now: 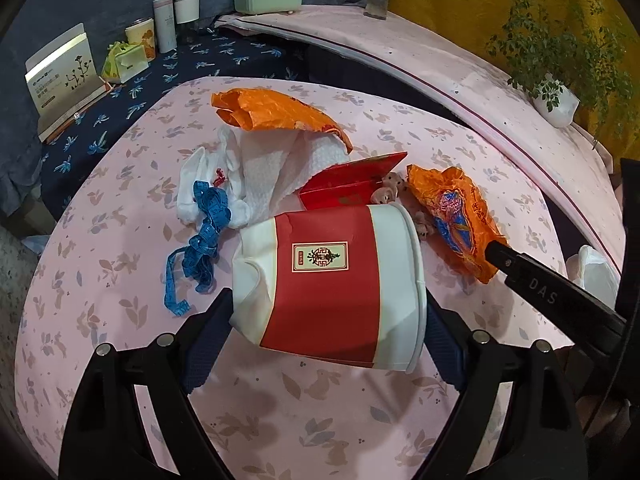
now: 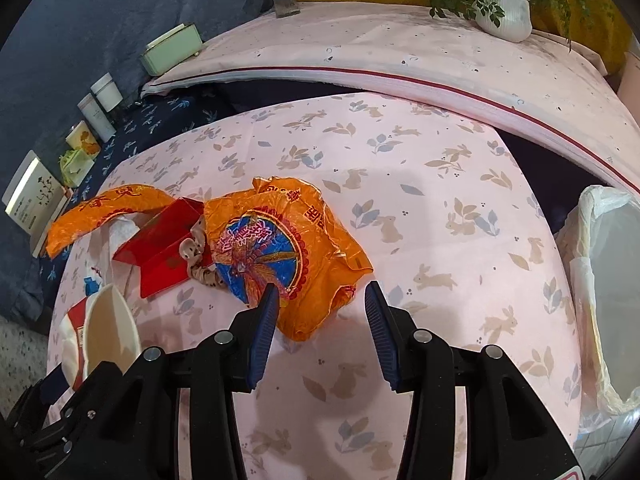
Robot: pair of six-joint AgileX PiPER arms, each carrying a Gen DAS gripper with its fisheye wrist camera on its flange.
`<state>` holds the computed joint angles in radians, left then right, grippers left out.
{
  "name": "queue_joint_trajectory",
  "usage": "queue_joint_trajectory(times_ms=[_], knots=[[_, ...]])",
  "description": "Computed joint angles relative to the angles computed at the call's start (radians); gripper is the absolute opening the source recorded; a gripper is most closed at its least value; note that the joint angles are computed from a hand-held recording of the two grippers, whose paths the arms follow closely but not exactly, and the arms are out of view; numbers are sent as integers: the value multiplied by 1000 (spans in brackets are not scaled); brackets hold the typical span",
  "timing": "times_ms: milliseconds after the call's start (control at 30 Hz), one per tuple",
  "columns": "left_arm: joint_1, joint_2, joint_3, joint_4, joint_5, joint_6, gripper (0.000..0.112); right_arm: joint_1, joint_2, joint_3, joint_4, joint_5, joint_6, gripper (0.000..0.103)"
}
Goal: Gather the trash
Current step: 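Reach the right tool toward the orange snack wrapper, then carry the cup over the bin with the left tool while the right tool carries the wrapper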
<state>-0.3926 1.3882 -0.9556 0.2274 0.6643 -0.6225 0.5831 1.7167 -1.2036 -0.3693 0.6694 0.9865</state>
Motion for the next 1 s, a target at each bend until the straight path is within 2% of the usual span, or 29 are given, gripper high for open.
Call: queue_joint_trajectory(times_ms=[100, 167, 233, 300, 467, 733, 1000], knots=[[1, 14, -5, -5, -7, 12, 83, -6, 38, -5, 22, -5, -10, 44], [-1, 19, -7, -5, -9, 13, 83, -8, 47, 9, 20, -30, -3, 40], [-3, 27, -10, -10, -11, 16, 83, 0, 47, 16, 0, -35, 9, 31], [-7, 35, -15, -5, -9, 9, 83, -7, 41, 22, 19, -46, -10, 18], [-24, 45, -23, -2, -1, -6, 83, 1, 2, 48, 4, -40, -7, 3], [-118, 45, -44, 54, 33, -88, 83, 14, -151, 167, -60, -32, 77, 2], [-248, 55, -96, 74, 74, -165, 83, -21, -354, 263, -96, 26, 93, 2]])
